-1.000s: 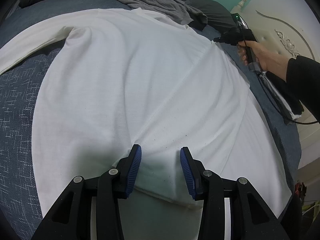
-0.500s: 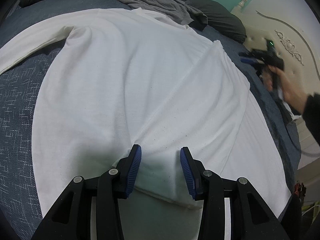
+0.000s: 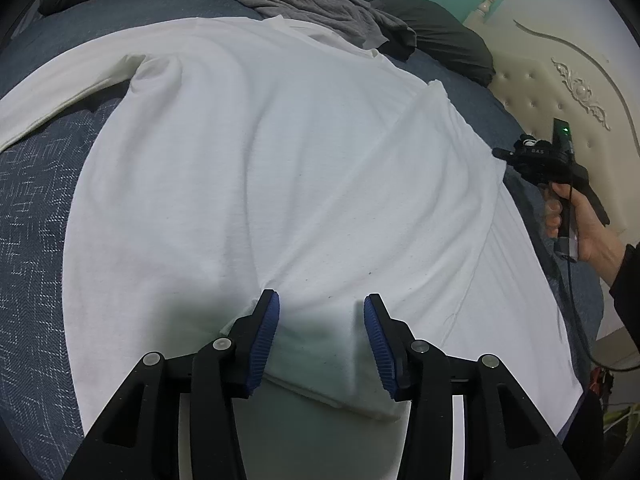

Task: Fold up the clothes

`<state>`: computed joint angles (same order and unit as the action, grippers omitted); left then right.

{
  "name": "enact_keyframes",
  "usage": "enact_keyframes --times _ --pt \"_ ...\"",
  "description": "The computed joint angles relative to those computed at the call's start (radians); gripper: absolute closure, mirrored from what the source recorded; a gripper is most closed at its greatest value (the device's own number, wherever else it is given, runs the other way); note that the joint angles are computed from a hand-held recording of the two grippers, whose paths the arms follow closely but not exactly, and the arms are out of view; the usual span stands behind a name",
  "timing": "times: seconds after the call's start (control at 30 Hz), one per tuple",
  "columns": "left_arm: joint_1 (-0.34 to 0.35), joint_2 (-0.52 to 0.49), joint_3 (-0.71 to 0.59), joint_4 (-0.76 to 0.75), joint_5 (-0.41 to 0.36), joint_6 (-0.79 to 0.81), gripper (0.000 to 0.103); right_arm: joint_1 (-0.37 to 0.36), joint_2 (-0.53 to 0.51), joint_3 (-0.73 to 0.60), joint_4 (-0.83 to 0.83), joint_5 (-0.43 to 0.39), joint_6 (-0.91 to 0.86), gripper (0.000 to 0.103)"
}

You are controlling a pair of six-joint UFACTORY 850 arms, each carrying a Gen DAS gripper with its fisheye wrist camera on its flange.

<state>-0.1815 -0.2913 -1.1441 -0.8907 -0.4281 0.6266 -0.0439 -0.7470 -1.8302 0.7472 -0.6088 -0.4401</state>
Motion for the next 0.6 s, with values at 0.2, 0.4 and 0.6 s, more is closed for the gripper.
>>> enact_keyframes --times 0.2,0.4,0.6 --pt "0.005 -0.002 -0.002 -0.021 -0.005 0.012 0.055 -0.008 0.009 0.02 -0.03 0.015 0.076 0.1" --pt "0.005 -0.009 -0.007 -0.024 -0.005 0.016 0.055 -0.011 -0.03 -0.021 -0.04 -0.019 0.112 0.099" --pt "0.001 -0.01 -0.01 -0.013 -0.002 0.005 0.055 -0.04 0.016 0.042 0.102 0.027 0.025 0.098"
